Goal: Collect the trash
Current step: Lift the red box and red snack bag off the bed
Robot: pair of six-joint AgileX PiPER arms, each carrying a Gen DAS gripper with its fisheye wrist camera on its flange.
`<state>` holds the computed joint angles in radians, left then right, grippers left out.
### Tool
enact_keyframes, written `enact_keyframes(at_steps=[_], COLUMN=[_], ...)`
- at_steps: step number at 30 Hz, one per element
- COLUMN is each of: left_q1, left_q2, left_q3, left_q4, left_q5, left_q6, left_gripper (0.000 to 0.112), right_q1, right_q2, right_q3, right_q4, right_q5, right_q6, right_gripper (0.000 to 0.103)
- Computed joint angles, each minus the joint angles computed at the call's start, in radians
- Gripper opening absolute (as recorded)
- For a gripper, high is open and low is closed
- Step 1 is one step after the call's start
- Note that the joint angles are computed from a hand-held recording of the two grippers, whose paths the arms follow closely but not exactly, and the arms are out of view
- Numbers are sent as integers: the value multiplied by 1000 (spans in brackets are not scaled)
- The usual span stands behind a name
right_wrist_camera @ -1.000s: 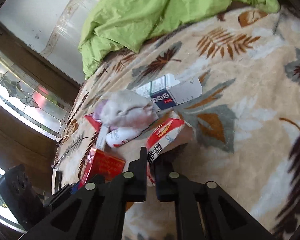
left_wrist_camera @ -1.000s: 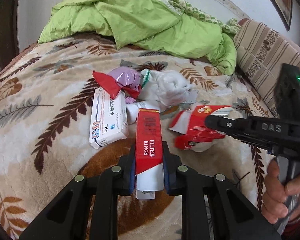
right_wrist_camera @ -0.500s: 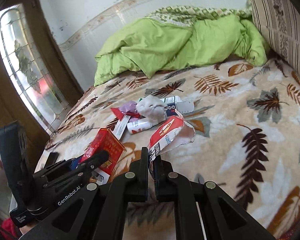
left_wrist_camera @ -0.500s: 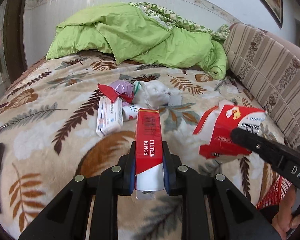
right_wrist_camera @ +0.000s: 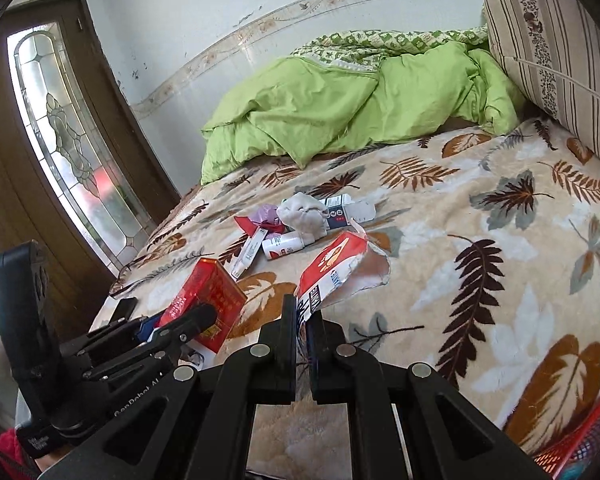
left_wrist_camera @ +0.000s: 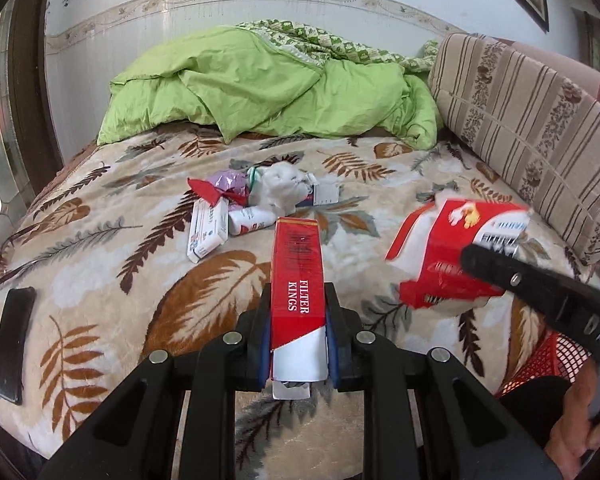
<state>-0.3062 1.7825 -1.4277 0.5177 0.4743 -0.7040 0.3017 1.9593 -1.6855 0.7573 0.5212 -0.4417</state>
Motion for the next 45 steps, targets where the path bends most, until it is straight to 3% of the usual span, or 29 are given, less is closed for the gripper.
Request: enact_keyframes(at_steps=[4, 9, 24, 45], left_q1=[9, 20, 58, 50], left_q2=[47, 58, 81, 77], left_q3=[-30, -27, -53, -46], left_q4=[-41, 46, 50, 95], left_q5=[22, 6, -12, -8], left_q6=[37, -42, -50, -78], left_gripper=[20, 20, 20, 20], right_q1=[-7, -15, 9, 20], right_q2=[8, 31, 111, 108], right_q3=[-6, -30, -149, -142], right_q4=[26, 52, -65, -53], right_q5=[8, 24, 64, 63], right_q6=[-4, 1, 118, 107], right_gripper=[5, 5, 5, 5])
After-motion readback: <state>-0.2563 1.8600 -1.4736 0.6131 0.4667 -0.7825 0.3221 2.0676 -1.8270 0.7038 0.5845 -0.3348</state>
